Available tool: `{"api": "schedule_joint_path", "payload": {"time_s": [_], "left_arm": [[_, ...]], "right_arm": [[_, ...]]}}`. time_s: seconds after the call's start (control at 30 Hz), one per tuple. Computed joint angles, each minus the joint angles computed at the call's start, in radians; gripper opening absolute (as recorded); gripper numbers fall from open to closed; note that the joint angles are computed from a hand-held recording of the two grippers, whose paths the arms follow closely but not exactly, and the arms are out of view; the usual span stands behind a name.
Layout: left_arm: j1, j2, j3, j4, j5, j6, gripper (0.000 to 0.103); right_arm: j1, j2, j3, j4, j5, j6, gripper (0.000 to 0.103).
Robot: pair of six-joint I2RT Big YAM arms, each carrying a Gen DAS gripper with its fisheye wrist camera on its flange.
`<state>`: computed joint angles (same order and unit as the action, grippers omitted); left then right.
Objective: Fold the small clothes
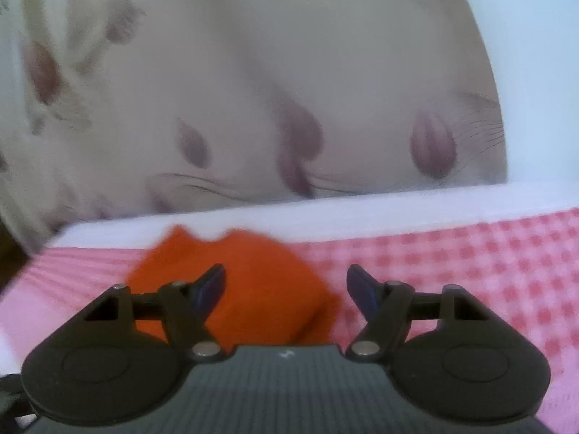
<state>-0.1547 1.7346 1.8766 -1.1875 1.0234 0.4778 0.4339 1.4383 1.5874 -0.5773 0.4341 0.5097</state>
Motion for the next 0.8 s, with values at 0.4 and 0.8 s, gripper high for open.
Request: {"api": "schedule_joint_path", "payload": {"time_s": [0.4, 0.8], "left_arm": [[0.046, 0.017, 0.022, -0.177, 0.128, 0.089, 0.095], [0.042, -0.033, -0.034, -0.193, 0.061, 0.212, 0.093]], "right_arm": [[0.163, -0.008, -0.016, -0.136, 0.055, 0.098, 0.028], [0.225, -0.095, -0.109, 0.004, 0.248, 0.190, 0.029]]}}
